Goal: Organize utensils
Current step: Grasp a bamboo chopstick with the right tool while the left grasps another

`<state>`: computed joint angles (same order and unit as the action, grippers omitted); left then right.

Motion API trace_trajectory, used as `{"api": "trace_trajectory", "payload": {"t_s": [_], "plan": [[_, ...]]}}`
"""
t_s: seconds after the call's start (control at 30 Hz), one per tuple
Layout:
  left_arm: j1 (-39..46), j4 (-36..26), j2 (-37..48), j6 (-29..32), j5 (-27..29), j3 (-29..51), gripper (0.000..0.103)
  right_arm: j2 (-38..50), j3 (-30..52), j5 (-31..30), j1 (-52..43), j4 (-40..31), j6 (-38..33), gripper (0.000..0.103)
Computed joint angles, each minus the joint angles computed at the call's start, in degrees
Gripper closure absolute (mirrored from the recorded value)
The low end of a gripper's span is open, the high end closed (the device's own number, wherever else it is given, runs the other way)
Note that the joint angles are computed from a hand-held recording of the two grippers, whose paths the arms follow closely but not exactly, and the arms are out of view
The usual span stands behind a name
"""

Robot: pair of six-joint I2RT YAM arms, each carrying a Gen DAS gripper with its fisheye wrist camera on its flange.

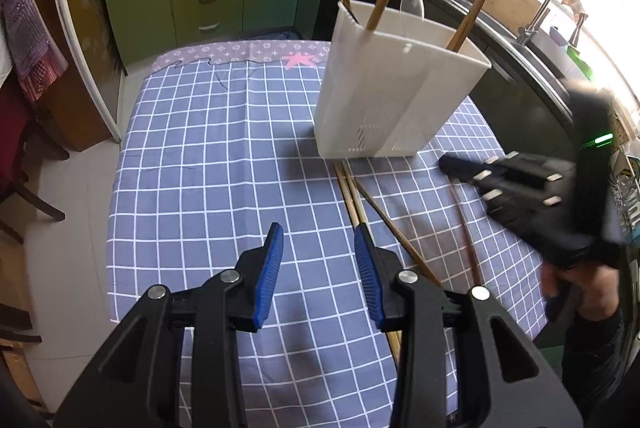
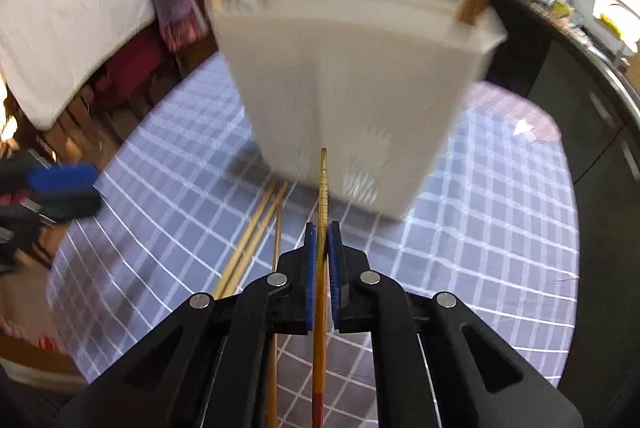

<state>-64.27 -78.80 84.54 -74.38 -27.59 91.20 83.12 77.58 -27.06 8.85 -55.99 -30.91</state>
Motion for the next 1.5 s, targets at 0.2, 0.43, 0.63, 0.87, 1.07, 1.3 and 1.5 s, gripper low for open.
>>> {"api": "trace_trajectory", "payload": {"t_s": [0.2,0.43,0.63,0.87,1.07,1.3,1.5], "plan": [[1.0,1.2,1.4,1.0,1.8,-0.2,0.067,-4.4,4.1,-9.2,-11.6,-3.4,-3.2,0.096],[3.3,2.7,3.6,3.2,3.9,-0.1,0.067,-9.7,2.7,-16.1,-20.9,-4.4,-7.4,0.096],[6.5,5.8,6.3,4.5,7.9,-1.3,0.067,-10.3,3.4,-18.1,-23.2,-7.8,-10.5,0.096],[10.2,8.7,11.4,6.5,11.9,-0.4,0.068,-9.3,4.3,-19.1,-24.2,-9.6,-11.8,0.096],[12.7,8.6,16.3,7.1,13.3,2.7,0.068,-8.1,5.4,-20.8,-25.9,-12.0,-13.9,0.096],[13.7,6.3,20.1,6.6,13.4,5.6,0.072,-6.3,6.8,-22.7,-27.4,-14.5,-16.3,0.096],[14.1,4.5,22.5,7.0,13.2,8.3,0.076,-5.8,7.3,-23.4,-28.3,-16.0,-17.9,0.096]]}}
